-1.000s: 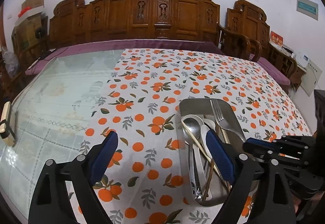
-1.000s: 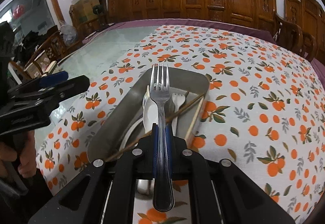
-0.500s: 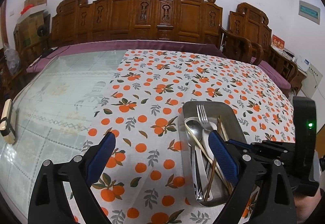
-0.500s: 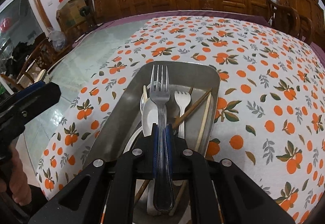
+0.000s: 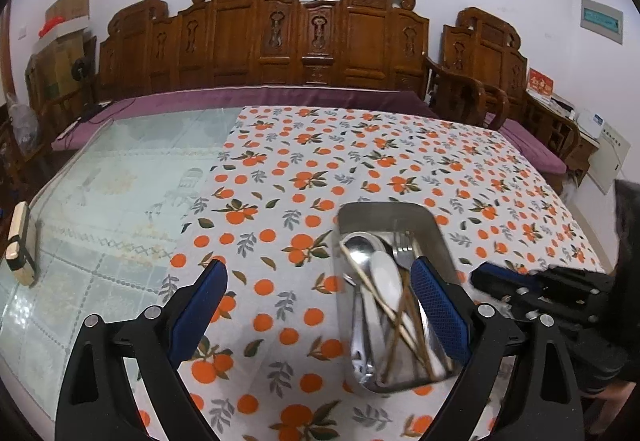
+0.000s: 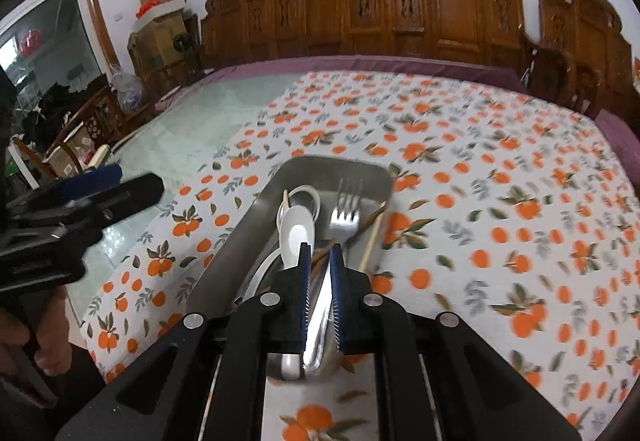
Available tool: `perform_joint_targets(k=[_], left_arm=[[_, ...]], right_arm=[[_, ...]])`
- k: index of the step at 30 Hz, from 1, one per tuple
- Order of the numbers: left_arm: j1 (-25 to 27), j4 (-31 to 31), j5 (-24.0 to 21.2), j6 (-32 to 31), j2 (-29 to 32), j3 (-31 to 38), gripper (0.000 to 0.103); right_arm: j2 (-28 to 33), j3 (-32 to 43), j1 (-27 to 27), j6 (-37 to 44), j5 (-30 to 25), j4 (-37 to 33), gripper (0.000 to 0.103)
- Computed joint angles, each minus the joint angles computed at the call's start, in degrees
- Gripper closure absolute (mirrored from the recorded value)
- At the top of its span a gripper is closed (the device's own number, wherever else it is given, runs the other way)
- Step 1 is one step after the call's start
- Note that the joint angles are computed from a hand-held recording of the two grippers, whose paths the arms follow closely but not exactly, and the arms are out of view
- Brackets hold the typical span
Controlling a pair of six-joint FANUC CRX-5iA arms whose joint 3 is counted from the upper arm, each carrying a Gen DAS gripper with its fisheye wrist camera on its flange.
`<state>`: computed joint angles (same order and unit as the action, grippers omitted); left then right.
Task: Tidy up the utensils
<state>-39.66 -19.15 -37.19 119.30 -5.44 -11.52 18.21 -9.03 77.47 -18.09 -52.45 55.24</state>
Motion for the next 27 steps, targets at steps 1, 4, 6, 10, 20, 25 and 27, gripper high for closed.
perform_joint_targets(k=[1,4,6,10,20,25,27], left_arm=[[-0.6,-0.6,-0.4,0.7,-0.2,0.3,0.008],[-2.6,-1.6,-1.8,1.7,-1.0,0.9,0.008],[-4.2,-2.7,-3.0,2.8,-1.5,1.5,0.008],[-8.0,-5.5,-6.2,5.7,-2.2,3.2,0.008],[-18.2,-13.3,-12.9,11.5,-3.8,8.4,0.008],[-23.3,-18.3,-16.5,15.9,-4.7,10.9,0.008],[-25.1,-19.9,-18.0,17.1,-5.1,11.8,0.008]], right_arm=[[-0.7,-0.4,0.8,-0.4,-1.7,0.6,0.090],[-3.2,-1.9,3.5,-2.3,-6.6,2.1,0.078],[-4.3,-2.4,5.1,-3.2,-10.0,2.9,0.056],[-6.2,-3.0,8.8,-5.1,-17.2,4.0,0.028],[-8.6,-2.7,17.9,-10.3,-33.9,5.3,0.003],[-8.0,-0.5,21.4,-10.3,-41.5,6.5,0.003],[-7.9,0.1,22.5,-10.3,-43.8,7.2,0.003]])
